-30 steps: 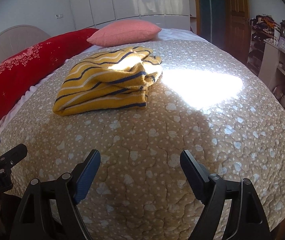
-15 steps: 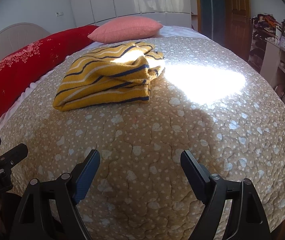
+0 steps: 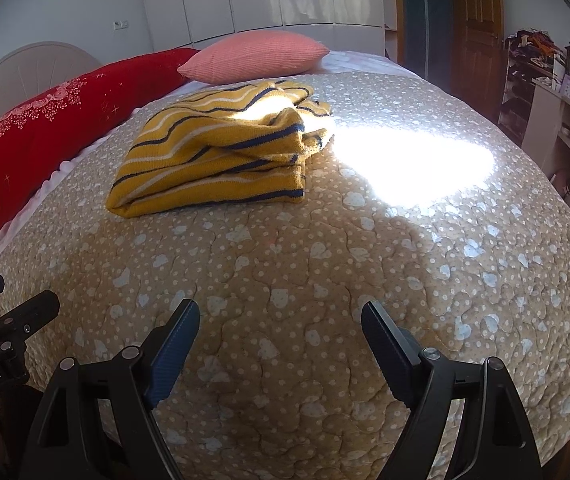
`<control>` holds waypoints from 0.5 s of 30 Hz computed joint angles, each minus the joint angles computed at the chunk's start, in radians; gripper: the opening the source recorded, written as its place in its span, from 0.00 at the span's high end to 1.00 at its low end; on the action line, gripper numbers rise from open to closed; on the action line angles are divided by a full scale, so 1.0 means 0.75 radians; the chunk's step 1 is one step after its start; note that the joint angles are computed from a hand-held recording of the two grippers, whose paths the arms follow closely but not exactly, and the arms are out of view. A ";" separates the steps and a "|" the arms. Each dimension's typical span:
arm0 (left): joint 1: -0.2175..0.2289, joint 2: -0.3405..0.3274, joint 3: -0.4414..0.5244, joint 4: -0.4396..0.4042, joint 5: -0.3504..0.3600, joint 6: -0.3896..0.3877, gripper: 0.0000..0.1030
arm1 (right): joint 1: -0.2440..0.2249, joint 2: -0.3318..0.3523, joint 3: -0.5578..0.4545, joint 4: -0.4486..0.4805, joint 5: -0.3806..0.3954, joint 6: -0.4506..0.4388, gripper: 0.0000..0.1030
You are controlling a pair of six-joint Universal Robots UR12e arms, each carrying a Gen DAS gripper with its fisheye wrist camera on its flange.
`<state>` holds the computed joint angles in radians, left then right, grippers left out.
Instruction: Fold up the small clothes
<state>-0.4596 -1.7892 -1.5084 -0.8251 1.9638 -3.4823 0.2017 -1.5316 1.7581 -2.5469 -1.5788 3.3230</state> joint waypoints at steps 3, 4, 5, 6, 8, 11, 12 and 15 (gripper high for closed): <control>0.001 0.000 0.000 0.000 -0.004 -0.001 0.00 | 0.000 0.001 0.000 0.000 -0.003 0.003 0.16; 0.001 -0.001 -0.001 -0.001 -0.005 0.000 0.00 | -0.001 0.001 0.000 0.001 -0.002 0.004 0.16; 0.001 -0.001 0.000 -0.003 -0.007 0.000 0.00 | -0.002 0.002 0.000 0.002 -0.001 0.004 0.16; 0.001 -0.002 0.000 -0.006 -0.009 0.000 0.00 | -0.002 0.002 0.001 0.003 0.001 0.005 0.16; 0.002 -0.002 0.000 -0.007 -0.012 0.000 0.00 | -0.001 0.003 0.001 0.004 0.000 0.004 0.15; 0.002 -0.002 -0.002 -0.005 -0.016 0.002 0.00 | 0.000 0.003 0.001 0.005 0.000 0.002 0.15; 0.003 -0.002 -0.003 -0.003 -0.019 0.001 0.00 | 0.001 0.003 0.002 0.005 -0.001 0.002 0.15; 0.006 -0.001 -0.008 -0.001 -0.031 -0.002 0.00 | 0.002 0.004 0.002 0.003 -0.003 0.003 0.15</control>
<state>-0.4549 -1.7898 -1.5142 -0.8257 1.9406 -3.4834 0.2029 -1.5288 1.7599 -2.5445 -1.5811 3.3253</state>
